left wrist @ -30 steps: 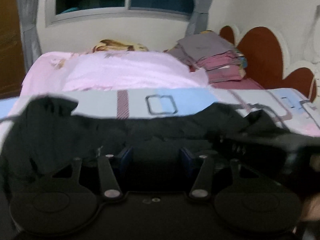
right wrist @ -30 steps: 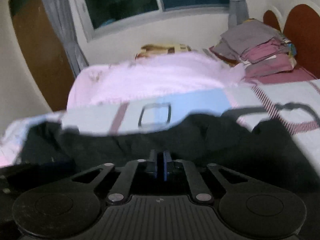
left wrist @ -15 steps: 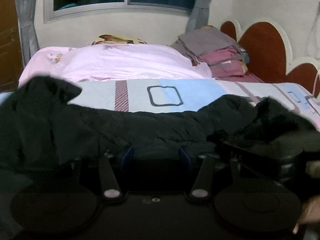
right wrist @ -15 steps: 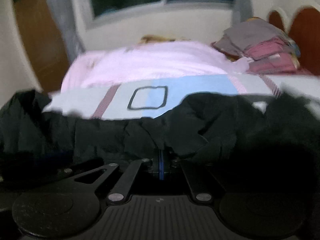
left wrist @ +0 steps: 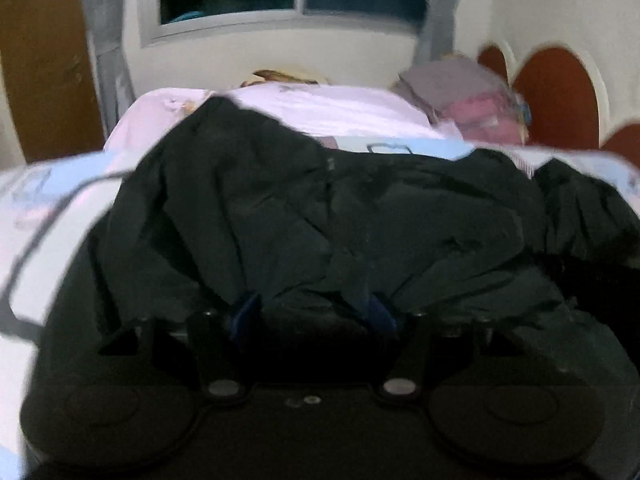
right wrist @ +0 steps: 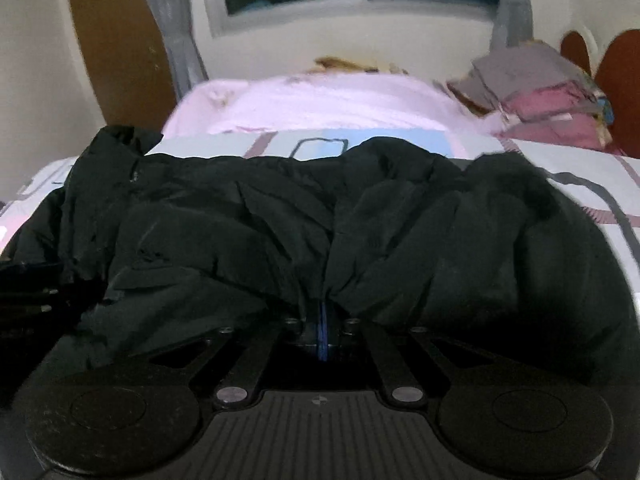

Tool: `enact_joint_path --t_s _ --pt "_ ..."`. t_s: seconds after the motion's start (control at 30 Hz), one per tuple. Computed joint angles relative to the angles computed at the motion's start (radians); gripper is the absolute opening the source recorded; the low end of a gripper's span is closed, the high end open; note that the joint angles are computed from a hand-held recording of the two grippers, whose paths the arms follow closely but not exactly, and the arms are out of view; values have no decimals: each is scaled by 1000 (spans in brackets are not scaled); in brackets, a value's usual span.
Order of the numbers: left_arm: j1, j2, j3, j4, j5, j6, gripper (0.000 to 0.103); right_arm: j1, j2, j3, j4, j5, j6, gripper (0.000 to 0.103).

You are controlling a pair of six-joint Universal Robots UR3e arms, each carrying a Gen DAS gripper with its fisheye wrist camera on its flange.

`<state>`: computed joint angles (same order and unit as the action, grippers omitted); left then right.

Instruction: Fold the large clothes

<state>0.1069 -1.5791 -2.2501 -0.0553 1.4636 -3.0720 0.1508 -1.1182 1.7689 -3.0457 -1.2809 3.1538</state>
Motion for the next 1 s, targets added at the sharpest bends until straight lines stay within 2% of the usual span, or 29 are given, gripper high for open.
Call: enact_joint_path --t_s 0.1,0.2,0.23,0.3,0.33,0.37,0.43,0.47,0.5,0.53,0.6,0.63,0.67,0.73,0.8,0.9,1.0 --pt "12 -42 -46 104 -18 8 65 -52 38 78 -155 95 72 0" --pt "5 -71 -22 94 -7 5 66 -41 60 74 -189 84 82 0" --pt "-1 -70 3 53 3 7 66 -21 49 47 -136 50 65 0" --pt "-17 -31 58 -79 25 3 66 1 -16 -28 72 -6 21 0" --pt "-35 9 111 -197 59 -20 64 19 -50 -81 189 -44 30 0" --pt "-62 33 142 -239 96 -40 62 31 -104 -91 263 -73 53 0" --pt "-104 166 101 -275 113 -42 65 37 -240 -23 307 -45 84 2" --pt "-130 225 81 -296 120 -48 65 39 -297 16 319 -9 86 14" --pt "-161 273 62 -310 134 -55 65 62 -347 51 327 -13 92 32" --pt "-196 306 53 -335 152 -64 65 96 -382 81 333 -26 95 39" --pt "-256 339 28 -369 191 -115 60 156 -394 98 381 -49 106 41" --pt "-280 339 20 -391 204 -140 52 198 -371 95 386 -100 123 40" --pt "-302 326 8 -392 230 -156 52 221 -355 107 372 -131 130 40" --pt "-271 331 -56 -369 206 -177 59 241 -321 142 314 -159 112 40" --pt "-260 311 -120 -293 199 -163 59 256 -283 178 228 -183 96 40" --pt "-302 215 -127 -196 258 -173 59 259 -232 226 101 -192 116 40" --pt "-307 231 -89 -274 260 -172 59 264 -249 188 181 -194 102 40"
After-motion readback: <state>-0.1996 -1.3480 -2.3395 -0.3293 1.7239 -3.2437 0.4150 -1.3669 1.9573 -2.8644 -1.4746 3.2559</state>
